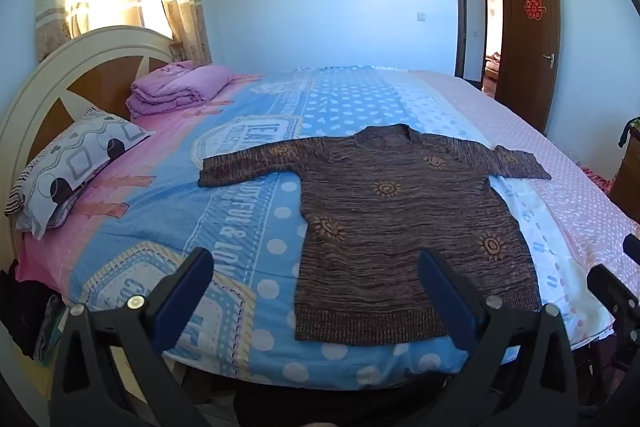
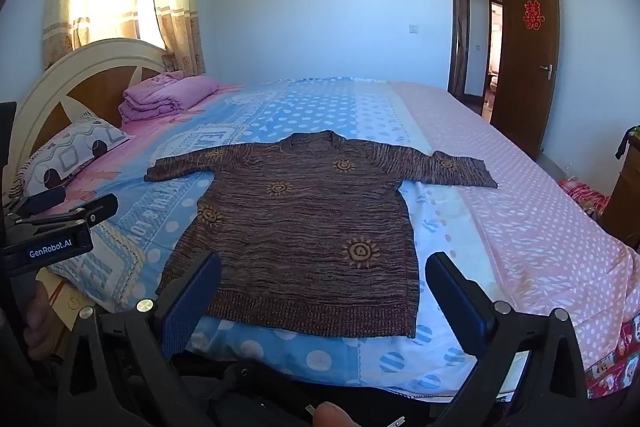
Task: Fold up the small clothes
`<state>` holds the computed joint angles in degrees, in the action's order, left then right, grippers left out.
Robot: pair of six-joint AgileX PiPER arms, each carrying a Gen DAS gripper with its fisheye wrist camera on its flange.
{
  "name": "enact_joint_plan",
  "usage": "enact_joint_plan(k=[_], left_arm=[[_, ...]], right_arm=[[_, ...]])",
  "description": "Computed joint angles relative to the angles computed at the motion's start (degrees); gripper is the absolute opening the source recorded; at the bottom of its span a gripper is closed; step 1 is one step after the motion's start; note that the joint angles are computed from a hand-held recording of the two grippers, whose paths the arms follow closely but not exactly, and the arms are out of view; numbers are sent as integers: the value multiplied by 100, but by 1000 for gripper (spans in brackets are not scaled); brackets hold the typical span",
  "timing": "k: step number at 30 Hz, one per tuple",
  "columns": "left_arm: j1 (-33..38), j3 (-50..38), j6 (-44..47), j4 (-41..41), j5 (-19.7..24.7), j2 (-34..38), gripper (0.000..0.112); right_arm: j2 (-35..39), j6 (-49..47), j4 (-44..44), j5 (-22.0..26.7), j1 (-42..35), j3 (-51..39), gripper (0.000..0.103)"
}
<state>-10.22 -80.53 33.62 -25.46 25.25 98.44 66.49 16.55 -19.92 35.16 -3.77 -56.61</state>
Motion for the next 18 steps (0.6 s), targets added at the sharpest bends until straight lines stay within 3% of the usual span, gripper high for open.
enact_joint_plan(k=[6,13,18], left_arm=[[-12,-20,-76,93,55,18,103],[-3,-48,-133,124,18,56,103],[9,-36,-49,61,32,66,103]], right_arm=[[9,-176,213,145,-37,-103,102],[16,-528,503,-87,-268,65,102],[59,-194,252,-58,-130,28,102]])
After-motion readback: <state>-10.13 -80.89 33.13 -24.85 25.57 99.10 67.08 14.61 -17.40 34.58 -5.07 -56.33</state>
